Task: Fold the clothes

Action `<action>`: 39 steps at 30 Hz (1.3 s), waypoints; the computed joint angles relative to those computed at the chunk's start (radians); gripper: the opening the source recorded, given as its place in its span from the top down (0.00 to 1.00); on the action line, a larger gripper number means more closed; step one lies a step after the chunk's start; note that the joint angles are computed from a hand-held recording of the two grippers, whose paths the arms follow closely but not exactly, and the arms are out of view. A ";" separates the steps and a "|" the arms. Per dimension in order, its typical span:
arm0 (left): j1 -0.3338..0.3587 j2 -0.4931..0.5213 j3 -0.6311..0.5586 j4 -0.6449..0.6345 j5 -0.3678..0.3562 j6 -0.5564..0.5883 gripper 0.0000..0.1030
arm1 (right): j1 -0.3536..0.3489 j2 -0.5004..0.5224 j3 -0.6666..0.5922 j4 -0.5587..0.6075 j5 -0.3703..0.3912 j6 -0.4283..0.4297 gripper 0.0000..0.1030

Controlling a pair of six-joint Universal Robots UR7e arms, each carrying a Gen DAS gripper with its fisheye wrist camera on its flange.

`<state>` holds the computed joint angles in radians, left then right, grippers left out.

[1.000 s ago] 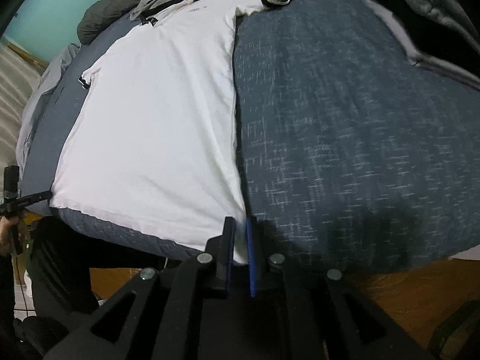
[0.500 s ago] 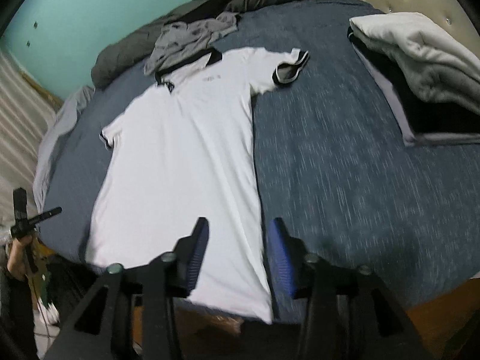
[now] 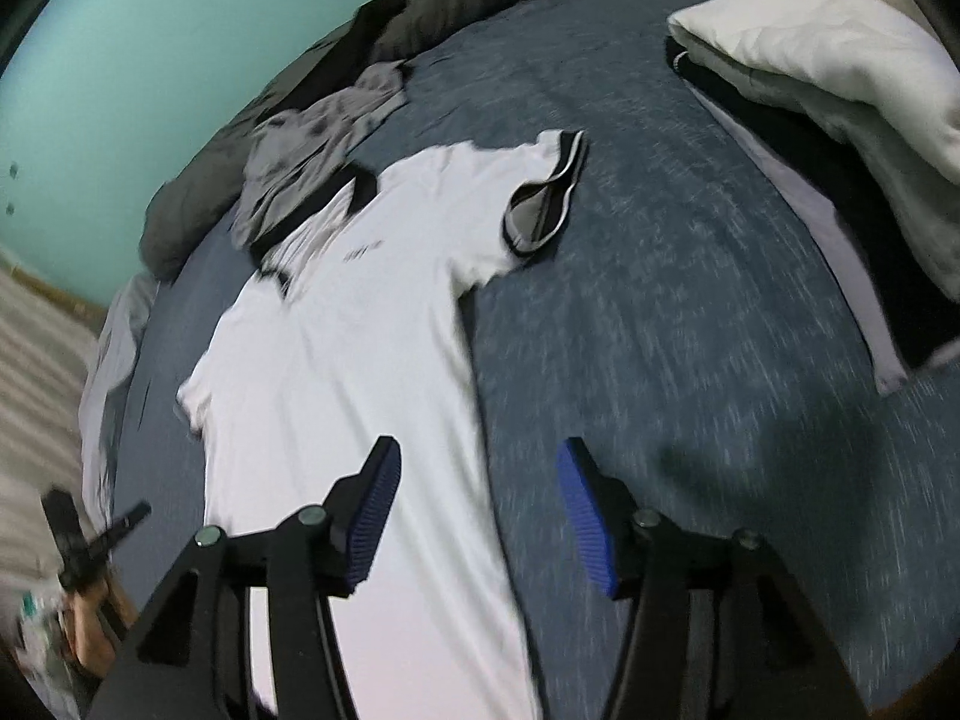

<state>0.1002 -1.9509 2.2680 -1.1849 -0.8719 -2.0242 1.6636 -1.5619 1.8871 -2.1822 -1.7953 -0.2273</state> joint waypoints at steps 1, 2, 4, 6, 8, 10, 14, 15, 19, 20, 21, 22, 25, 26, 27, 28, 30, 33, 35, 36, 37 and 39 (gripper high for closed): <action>0.021 0.004 0.011 -0.027 0.013 0.020 0.68 | -0.003 0.026 -0.013 -0.021 -0.001 0.012 0.43; 0.046 0.007 0.027 -0.065 0.028 0.046 0.68 | -0.006 0.050 -0.026 -0.037 0.000 0.021 0.42; 0.087 0.016 0.053 -0.130 0.053 0.089 0.68 | -0.003 0.099 -0.055 -0.069 -0.011 0.030 0.41; 0.122 0.028 0.076 -0.185 0.074 0.126 0.68 | -0.001 0.148 -0.087 -0.098 -0.023 0.039 0.39; 0.155 0.039 0.097 -0.245 0.089 0.170 0.68 | -0.001 0.198 -0.123 -0.118 -0.033 0.047 0.38; 0.179 0.046 0.116 -0.288 0.098 0.205 0.68 | -0.004 0.236 -0.152 -0.129 -0.036 0.059 0.38; 0.198 0.043 0.155 -0.339 0.107 0.244 0.68 | -0.011 0.313 -0.208 -0.179 -0.047 0.073 0.37; 0.200 0.040 0.166 -0.349 0.108 0.249 0.68 | -0.013 0.329 -0.218 -0.189 -0.050 0.071 0.37; 0.197 0.031 0.194 -0.354 0.116 0.236 0.68 | -0.023 0.387 -0.257 -0.236 -0.059 0.065 0.37; 0.197 0.030 0.199 -0.356 0.120 0.235 0.68 | -0.026 0.400 -0.266 -0.250 -0.060 0.063 0.37; 0.199 0.030 0.203 -0.363 0.123 0.241 0.68 | -0.028 0.411 -0.271 -0.265 -0.063 0.059 0.37; 0.201 0.029 0.207 -0.371 0.125 0.247 0.68 | -0.031 0.422 -0.277 -0.284 -0.067 0.055 0.37; 0.203 0.020 0.217 -0.387 0.131 0.255 0.68 | -0.040 0.455 -0.298 -0.330 -0.070 0.050 0.37; 0.204 0.017 0.218 -0.387 0.134 0.256 0.68 | -0.043 0.465 -0.307 -0.337 -0.067 0.052 0.37; 0.204 0.014 0.219 -0.386 0.136 0.256 0.68 | -0.046 0.474 -0.314 -0.344 -0.065 0.055 0.37; 0.205 0.010 0.219 -0.386 0.138 0.256 0.68 | -0.049 0.483 -0.322 -0.351 -0.064 0.057 0.37; 0.205 0.008 0.220 -0.388 0.141 0.256 0.68 | -0.051 0.501 -0.338 -0.358 -0.069 0.056 0.37; 0.205 0.010 0.221 -0.391 0.142 0.265 0.68 | -0.051 0.520 -0.356 -0.368 -0.068 0.043 0.37; 0.202 0.011 0.220 -0.389 0.141 0.267 0.68 | -0.047 0.532 -0.364 -0.380 -0.077 0.028 0.37; 0.201 0.010 0.220 -0.387 0.141 0.267 0.68 | -0.046 0.536 -0.367 -0.385 -0.083 0.023 0.37; 0.201 0.010 0.220 -0.387 0.141 0.267 0.68 | -0.044 0.541 -0.370 -0.390 -0.089 0.018 0.38; 0.202 0.009 0.220 -0.387 0.140 0.269 0.68 | -0.043 0.549 -0.375 -0.399 -0.090 0.003 0.48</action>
